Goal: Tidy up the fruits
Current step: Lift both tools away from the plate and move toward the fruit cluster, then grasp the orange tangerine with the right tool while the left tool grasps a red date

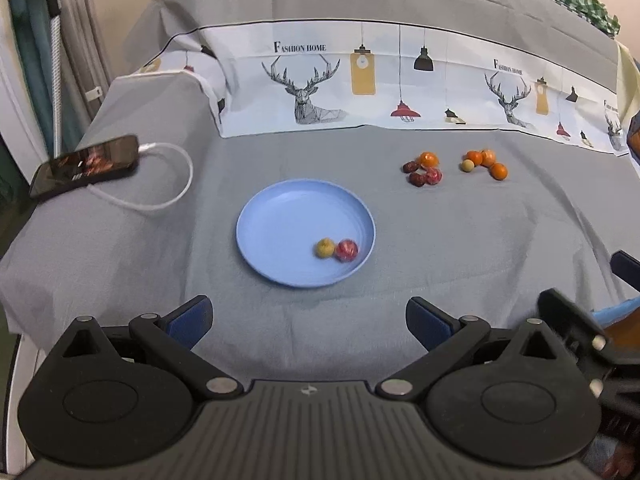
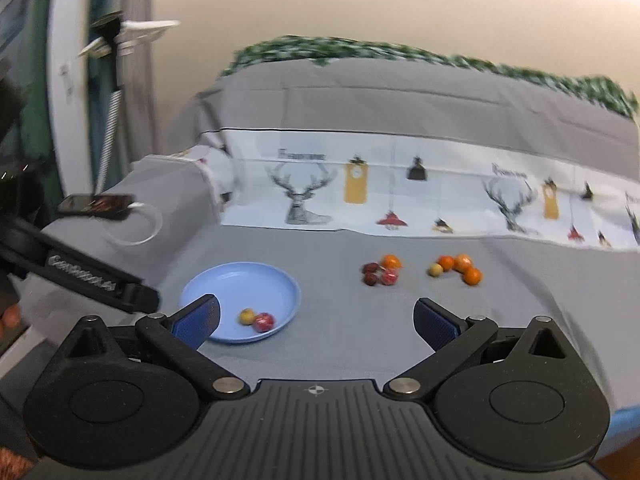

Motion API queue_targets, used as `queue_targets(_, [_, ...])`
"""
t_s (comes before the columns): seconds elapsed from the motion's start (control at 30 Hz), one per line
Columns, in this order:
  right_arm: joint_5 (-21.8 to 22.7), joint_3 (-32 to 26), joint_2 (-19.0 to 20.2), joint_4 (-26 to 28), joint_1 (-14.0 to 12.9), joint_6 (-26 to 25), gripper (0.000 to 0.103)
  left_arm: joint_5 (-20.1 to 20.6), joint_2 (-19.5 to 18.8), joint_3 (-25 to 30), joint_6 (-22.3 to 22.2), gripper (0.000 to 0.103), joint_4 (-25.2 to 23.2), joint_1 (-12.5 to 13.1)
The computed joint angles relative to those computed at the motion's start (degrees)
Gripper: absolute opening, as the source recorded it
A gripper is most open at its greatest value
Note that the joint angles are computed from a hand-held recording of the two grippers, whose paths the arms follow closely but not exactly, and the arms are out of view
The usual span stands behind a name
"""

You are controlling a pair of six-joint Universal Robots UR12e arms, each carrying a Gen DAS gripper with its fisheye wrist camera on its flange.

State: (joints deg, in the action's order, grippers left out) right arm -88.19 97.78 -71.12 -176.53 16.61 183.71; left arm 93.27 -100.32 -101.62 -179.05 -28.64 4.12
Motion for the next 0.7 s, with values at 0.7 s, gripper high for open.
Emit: queue_targets(0.7, [-9.55,-17.69,16.24,12.78,-7.68,7.23,0.102,-4.25,-27.86,32.79,15.06,0.103,-11.16,-5.43])
